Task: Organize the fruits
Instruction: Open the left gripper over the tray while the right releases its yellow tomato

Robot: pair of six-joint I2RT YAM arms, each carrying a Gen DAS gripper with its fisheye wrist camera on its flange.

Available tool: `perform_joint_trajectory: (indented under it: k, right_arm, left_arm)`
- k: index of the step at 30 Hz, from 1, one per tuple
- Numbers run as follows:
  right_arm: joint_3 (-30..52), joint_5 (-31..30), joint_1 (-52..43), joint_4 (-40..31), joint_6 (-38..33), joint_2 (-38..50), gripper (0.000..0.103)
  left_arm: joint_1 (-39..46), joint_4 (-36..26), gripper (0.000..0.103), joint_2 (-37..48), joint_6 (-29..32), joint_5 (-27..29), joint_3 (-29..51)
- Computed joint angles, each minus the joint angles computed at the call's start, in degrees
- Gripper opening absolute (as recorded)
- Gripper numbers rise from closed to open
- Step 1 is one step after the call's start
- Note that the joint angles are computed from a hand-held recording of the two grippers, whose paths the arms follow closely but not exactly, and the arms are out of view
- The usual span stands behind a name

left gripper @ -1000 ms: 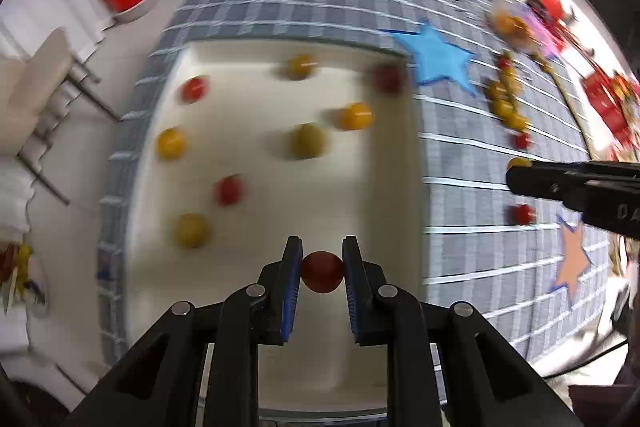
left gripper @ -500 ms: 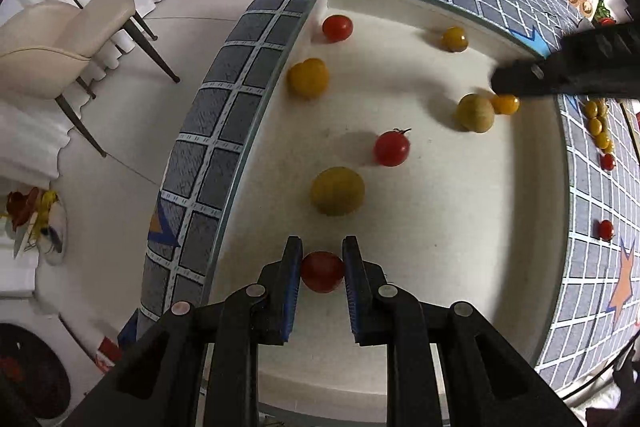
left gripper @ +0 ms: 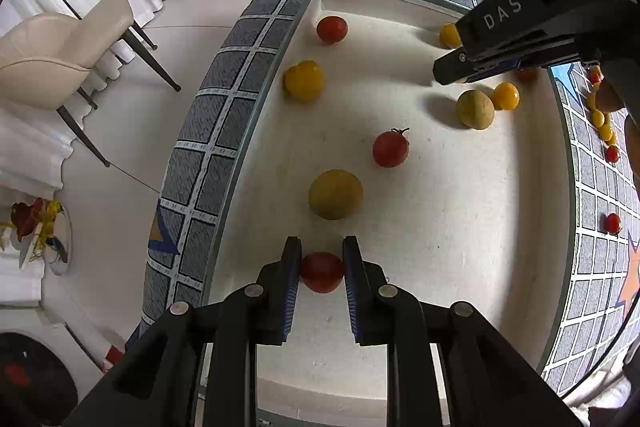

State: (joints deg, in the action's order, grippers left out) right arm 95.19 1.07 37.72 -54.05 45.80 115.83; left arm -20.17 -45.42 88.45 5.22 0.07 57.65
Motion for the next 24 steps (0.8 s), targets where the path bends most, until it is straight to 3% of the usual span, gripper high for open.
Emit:
perform_joint_trajectory:
  k: [2, 4, 8, 9, 10, 11, 19, 24]
  right_arm:
    - [-0.25, -1.18, -0.4, 0.94, -0.07, -0.07, 0.033]
    - [0.59, -1.12, -0.39, 0.34, -0.07, 0.4, 0.055]
    - [0.47, -0.65, -0.54, 0.23, -0.41, -0.79, 0.065]
    - [-0.71, -0.69, -0.48, 0.62, -0.16, -2.01, 0.071]
    - [-1.45, -0.81, -0.58, 0.93, -0.1, -3.02, 0.078]
    - [-2.49, -0.68, -0.62, 1.45, 0.14, -4.34, 0.081]
    - [-11.41, 2.52, -0.54, 2.84, 4.18, -16.02, 0.083]
    - [-23.05, 5.07, -1.2, 1.48, 9.72, -28.7, 0.083]
  left_arm:
    - [-0.41, -0.33, 0.023, 0.2, -0.17, -0.18, 0.37]
    - [-0.5, -0.72, 0.023, 0.62, -0.08, 0.01, 0.9]
    - [-1.73, -1.52, 0.027, 1.51, -0.85, -0.25, 1.88]
    - [-2.08, -1.85, 0.036, 1.6, -1.1, -0.25, 2.12]
    - [-2.54, -1.77, 0.069, 1.37, -1.63, -0.51, 2.08]
    - [-3.3, -0.51, 0.082, -0.29, -2.27, -1.86, 1.2]
    - [-7.81, -3.3, 0.082, -1.32, -2.03, -2.82, 4.25]
    - [-12.78, -4.67, 0.082, -1.59, -2.59, -2.88, 8.03]
